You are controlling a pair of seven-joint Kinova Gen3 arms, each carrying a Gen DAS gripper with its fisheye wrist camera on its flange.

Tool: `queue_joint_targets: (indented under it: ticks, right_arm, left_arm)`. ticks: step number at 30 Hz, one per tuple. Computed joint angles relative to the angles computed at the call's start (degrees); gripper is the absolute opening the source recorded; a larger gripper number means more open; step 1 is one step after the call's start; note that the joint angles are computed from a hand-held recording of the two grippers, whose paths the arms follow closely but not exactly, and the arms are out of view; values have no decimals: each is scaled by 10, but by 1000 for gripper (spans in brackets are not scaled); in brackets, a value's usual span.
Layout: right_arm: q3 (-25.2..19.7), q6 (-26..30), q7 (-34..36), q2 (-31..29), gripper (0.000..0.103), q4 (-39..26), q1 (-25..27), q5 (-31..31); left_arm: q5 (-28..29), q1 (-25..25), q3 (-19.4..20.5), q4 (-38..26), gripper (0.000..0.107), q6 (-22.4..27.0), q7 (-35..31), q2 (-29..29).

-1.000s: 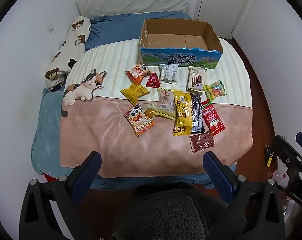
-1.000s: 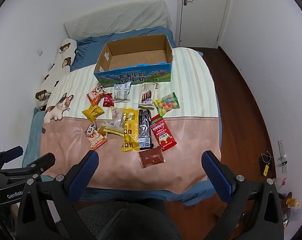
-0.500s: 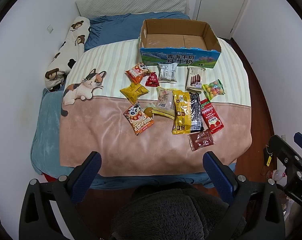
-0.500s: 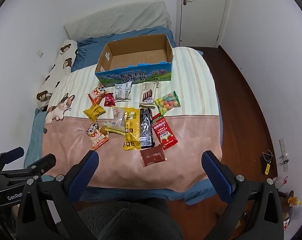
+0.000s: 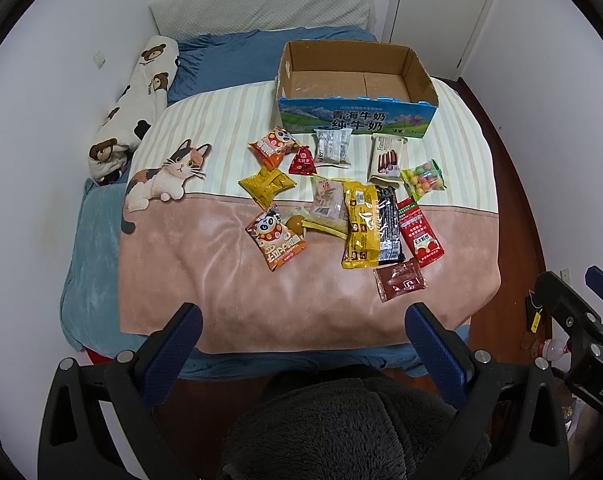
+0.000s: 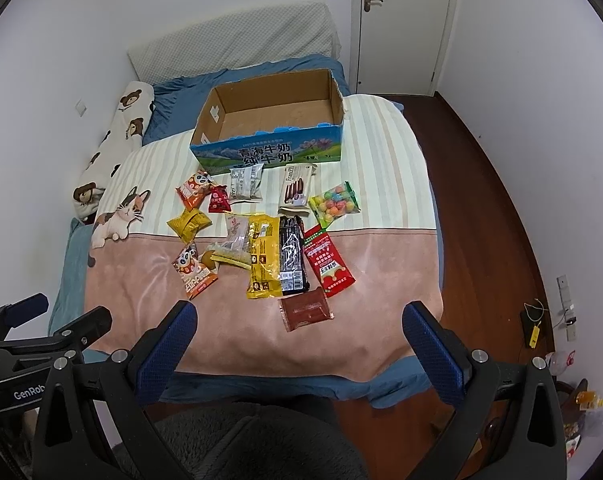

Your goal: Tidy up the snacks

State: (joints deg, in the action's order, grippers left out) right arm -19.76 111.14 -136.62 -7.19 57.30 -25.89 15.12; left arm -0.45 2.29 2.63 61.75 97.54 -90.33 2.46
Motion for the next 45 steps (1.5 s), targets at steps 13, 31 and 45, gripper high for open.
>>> queue_joint_targets:
  ticks: [13,31,45]
  right_arm:
    - [2,2,4,-1,103,-4,1,-2]
    - [-6,7,1,-1,103,-12,0,3]
    - [-14,19,-7,8,103,-31,-15,17]
  left_arm:
    - [-3,8,3,-11,103,7,10,0]
    - [2,-6,-4,-50,103,31,-7,6]
    - [7,-13,-7,-41,103,22,-12,-1]
